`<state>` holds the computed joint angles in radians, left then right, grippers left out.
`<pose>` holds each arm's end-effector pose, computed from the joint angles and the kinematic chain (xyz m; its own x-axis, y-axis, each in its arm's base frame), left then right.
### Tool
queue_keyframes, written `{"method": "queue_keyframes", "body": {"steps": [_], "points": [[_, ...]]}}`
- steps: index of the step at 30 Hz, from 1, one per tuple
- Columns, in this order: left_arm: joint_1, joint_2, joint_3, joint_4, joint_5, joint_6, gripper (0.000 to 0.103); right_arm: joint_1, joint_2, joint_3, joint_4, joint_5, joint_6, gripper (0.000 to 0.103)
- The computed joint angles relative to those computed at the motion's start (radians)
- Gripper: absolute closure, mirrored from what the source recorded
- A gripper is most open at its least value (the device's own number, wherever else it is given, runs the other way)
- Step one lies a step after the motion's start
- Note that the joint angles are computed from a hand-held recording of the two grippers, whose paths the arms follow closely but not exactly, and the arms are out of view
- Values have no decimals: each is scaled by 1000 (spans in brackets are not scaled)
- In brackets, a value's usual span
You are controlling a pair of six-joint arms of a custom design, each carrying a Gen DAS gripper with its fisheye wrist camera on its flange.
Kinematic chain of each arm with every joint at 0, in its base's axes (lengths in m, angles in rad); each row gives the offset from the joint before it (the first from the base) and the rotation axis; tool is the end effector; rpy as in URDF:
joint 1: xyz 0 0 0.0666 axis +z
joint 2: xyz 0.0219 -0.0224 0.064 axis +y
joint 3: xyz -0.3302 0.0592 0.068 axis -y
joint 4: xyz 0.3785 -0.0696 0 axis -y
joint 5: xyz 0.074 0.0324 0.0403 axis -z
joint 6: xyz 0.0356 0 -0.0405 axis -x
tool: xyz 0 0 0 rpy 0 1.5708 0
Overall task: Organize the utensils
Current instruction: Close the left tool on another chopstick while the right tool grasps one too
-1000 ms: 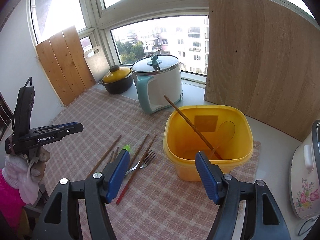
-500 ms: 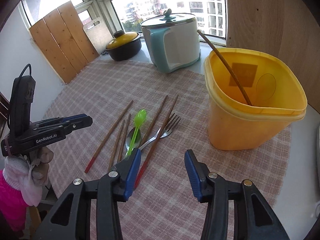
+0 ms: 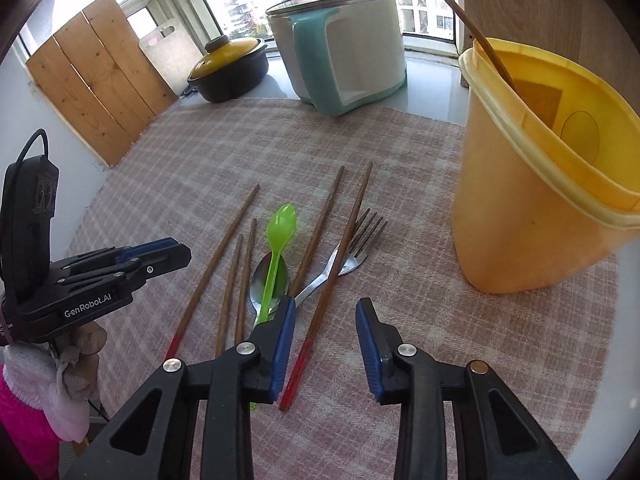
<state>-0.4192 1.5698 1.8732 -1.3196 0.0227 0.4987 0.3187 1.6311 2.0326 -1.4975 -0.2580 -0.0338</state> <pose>0.4638 -0.2080 0.4807 -0.8818 -0.1306 -0.4532 -0.0044 0.9632 -0.2688 0.4792 0.1673 0.5075 -0.8581 -0.2487 -0.4492 -0.3850 0.8906 0.2422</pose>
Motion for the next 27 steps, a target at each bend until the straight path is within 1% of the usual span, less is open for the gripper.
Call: {"method": "queue_keyframes", "body": {"steps": [4, 8, 10, 16, 22, 26, 27], "points": [[12, 16, 5, 3, 22, -21, 81, 17, 29, 22, -4, 24, -18, 73], [17, 53, 40, -13, 33, -50, 81, 32, 57, 47, -11, 52, -31, 75], [17, 73, 60, -30, 32, -62, 81, 37, 74, 62, -19, 68, -37, 77], [15, 110, 89, -47, 34, -95, 81, 50, 121, 116, -43, 105, -46, 79], [12, 143, 119, -65, 25, -113, 81, 54, 170, 178, -69, 125, -56, 84], [13, 144, 110, -58, 25, -125, 81, 59, 201, 214, -87, 143, -51, 86], [14, 146, 113, -58, 26, -126, 83, 60, 209, 223, -91, 144, -50, 86]]}}
